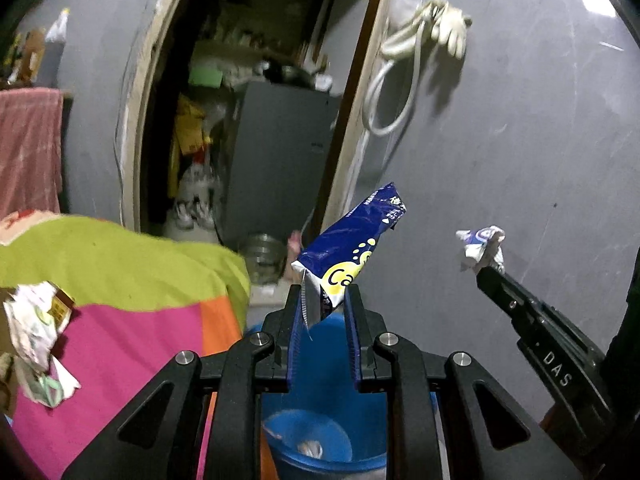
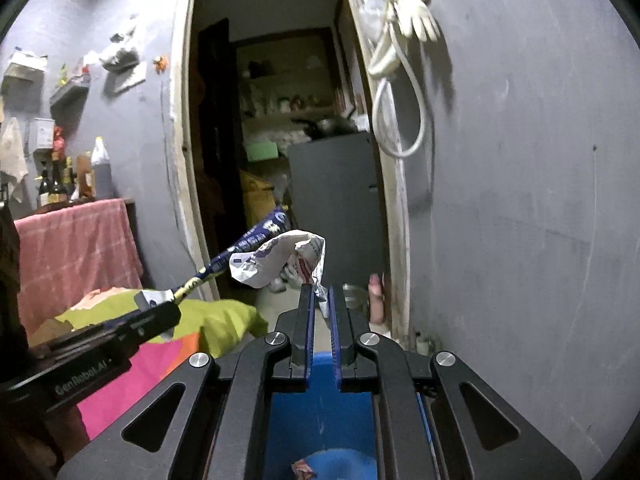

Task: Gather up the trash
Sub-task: 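Carry both items over the blue bucket and open both tools, then move both tools back over the remaining trash on the bed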

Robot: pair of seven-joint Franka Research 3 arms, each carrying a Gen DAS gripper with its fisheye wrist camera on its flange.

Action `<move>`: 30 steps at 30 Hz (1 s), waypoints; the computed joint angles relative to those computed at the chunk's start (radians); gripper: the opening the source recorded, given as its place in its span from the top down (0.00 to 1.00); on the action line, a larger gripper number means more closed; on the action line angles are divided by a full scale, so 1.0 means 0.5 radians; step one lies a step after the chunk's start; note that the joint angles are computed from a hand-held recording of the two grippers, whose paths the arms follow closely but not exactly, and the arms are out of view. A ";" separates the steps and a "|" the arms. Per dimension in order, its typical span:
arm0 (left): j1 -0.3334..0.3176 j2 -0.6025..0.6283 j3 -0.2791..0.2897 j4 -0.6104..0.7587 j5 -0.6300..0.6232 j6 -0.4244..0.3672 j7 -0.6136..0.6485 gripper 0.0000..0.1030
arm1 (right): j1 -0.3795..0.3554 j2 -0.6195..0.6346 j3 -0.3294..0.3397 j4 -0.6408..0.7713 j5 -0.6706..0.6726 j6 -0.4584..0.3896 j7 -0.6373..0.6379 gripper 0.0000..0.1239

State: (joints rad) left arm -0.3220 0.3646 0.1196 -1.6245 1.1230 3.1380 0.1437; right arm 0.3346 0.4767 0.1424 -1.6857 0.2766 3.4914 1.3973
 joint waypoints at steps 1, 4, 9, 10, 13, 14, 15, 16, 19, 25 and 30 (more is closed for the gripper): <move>0.109 0.016 -0.141 -0.012 -0.173 -0.022 0.200 0.84 | 0.004 0.005 -0.011 0.010 0.016 -0.035 0.005 0.95; 0.229 0.052 -0.307 -0.034 -0.482 -0.071 0.518 0.84 | 0.005 0.017 -0.031 0.042 0.053 -0.147 0.019 0.95; 0.284 0.098 -0.398 -0.031 -0.780 -0.108 0.793 0.83 | -0.012 0.018 -0.033 0.060 0.076 -0.260 0.037 0.95; 0.296 0.105 -0.414 -0.029 -0.830 -0.113 0.847 0.83 | -0.033 0.017 -0.011 0.058 0.071 -0.272 0.039 0.94; 0.316 0.086 -0.443 -0.064 -0.969 -0.122 0.968 0.82 | -0.042 0.019 -0.006 0.065 0.075 -0.298 0.044 0.92; 0.306 0.080 -0.428 -0.072 -0.999 -0.115 0.985 0.82 | -0.044 0.016 -0.004 0.064 0.076 -0.298 0.045 0.89; 0.280 0.064 -0.395 -0.091 -1.016 -0.108 0.984 0.80 | -0.053 0.027 0.004 0.084 0.073 -0.308 0.045 0.86; 0.262 0.054 -0.371 -0.101 -1.040 -0.101 0.992 0.75 | -0.069 0.028 0.023 0.086 0.071 -0.301 0.047 0.80; 0.133 -0.015 -0.199 -0.184 -1.019 -0.032 0.893 0.70 | -0.080 0.028 0.047 0.089 0.065 -0.269 0.049 0.79; -0.409 -0.167 0.550 -0.286 -0.387 0.132 0.152 0.50 | 0.019 -0.032 -0.014 0.010 0.065 -0.007 0.024 0.62; -0.865 -0.321 1.133 -0.273 0.744 0.112 -0.981 0.24 | 0.083 -0.090 -0.023 -0.063 0.065 0.249 -0.003 0.49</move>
State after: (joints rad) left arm -0.7545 0.2042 0.6861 -1.7610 1.4951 3.1942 -0.3469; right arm 0.3761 0.4317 0.1308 -1.7173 0.3093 3.6161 1.3958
